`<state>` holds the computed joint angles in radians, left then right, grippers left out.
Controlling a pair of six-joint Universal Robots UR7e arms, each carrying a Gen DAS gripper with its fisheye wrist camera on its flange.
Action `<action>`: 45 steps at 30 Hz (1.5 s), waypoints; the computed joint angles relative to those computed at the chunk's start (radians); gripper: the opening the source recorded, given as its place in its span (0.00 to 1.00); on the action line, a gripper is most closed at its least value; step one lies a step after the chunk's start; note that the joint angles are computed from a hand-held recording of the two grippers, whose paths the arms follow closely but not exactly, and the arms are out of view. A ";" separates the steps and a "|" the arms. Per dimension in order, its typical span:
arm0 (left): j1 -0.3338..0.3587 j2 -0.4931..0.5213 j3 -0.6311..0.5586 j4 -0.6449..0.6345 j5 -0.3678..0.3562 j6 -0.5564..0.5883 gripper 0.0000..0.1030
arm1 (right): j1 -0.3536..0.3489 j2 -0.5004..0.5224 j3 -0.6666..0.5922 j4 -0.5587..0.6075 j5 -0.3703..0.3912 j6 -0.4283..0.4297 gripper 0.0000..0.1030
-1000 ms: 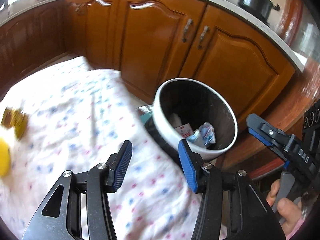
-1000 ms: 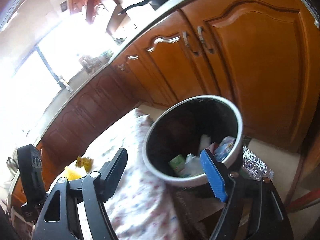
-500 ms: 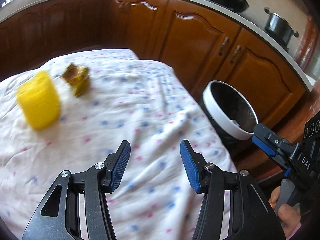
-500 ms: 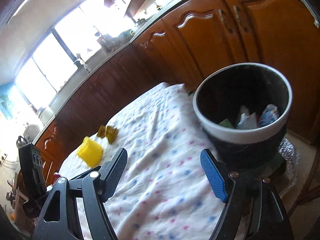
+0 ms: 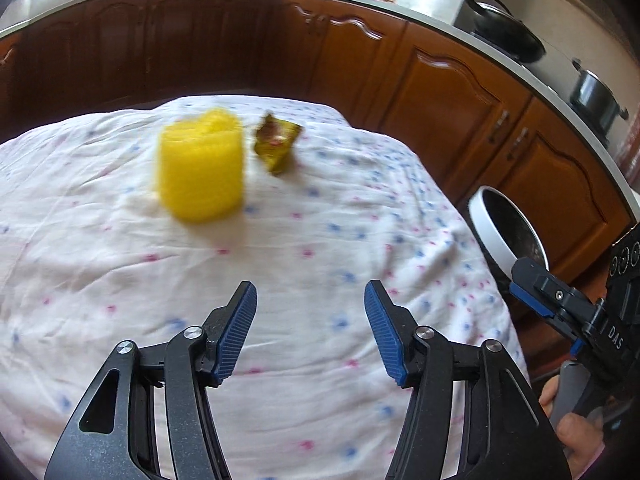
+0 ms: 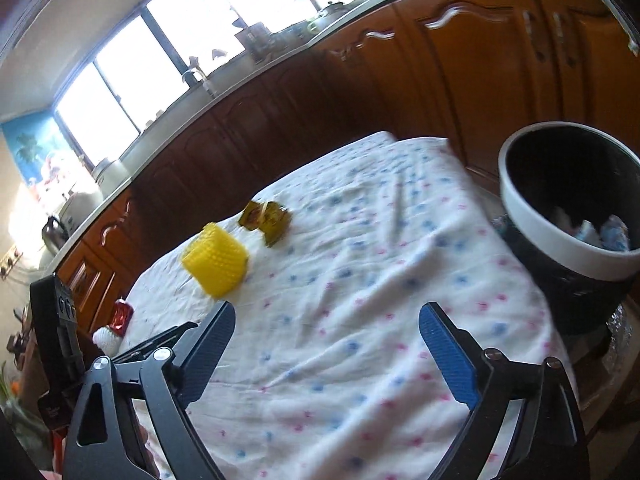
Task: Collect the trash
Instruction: 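Move both open tools back toward the yellow foam net and snack packet, then grasp the yellow foam net with the left tool while the right grasps the yellow packet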
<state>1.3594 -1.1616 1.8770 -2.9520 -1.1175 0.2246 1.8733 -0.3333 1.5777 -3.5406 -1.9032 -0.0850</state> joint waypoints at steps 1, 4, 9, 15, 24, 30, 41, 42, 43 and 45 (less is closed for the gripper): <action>0.006 -0.004 -0.002 -0.002 0.000 0.000 0.58 | 0.004 0.006 -0.014 0.014 -0.001 -0.003 0.93; 0.021 -0.012 -0.014 -0.010 0.009 0.001 0.61 | 0.015 0.025 -0.061 0.059 -0.002 -0.015 0.93; 0.048 -0.011 -0.046 -0.009 0.019 -0.002 0.68 | 0.027 0.061 -0.146 0.138 -0.004 -0.033 0.95; 0.073 0.000 -0.097 0.028 0.013 0.012 0.72 | 0.029 0.104 -0.265 0.265 0.032 -0.041 0.95; 0.090 0.062 -0.204 0.052 0.036 0.058 0.75 | 0.014 0.202 -0.507 0.420 0.109 0.012 0.95; 0.098 0.119 -0.295 0.084 0.041 0.080 0.76 | 0.000 0.309 -0.732 0.545 0.125 0.059 0.88; 0.113 0.200 -0.408 0.099 0.030 0.113 0.75 | -0.019 0.560 -1.236 0.887 0.068 0.088 0.27; 0.113 0.202 -0.410 0.100 0.025 0.115 0.68 | -0.019 0.566 -1.246 0.892 0.063 0.078 0.16; 0.114 0.202 -0.411 0.107 0.014 0.114 0.60 | -0.018 0.563 -1.236 0.884 0.060 0.071 0.14; 0.118 0.205 -0.427 0.150 -0.005 0.108 0.24 | -0.015 0.534 -1.173 0.841 0.057 0.053 0.08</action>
<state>1.4770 -0.9562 1.4503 -2.8021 -1.1222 0.3322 1.8584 0.2006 0.4048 -2.6995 -1.8464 -0.0316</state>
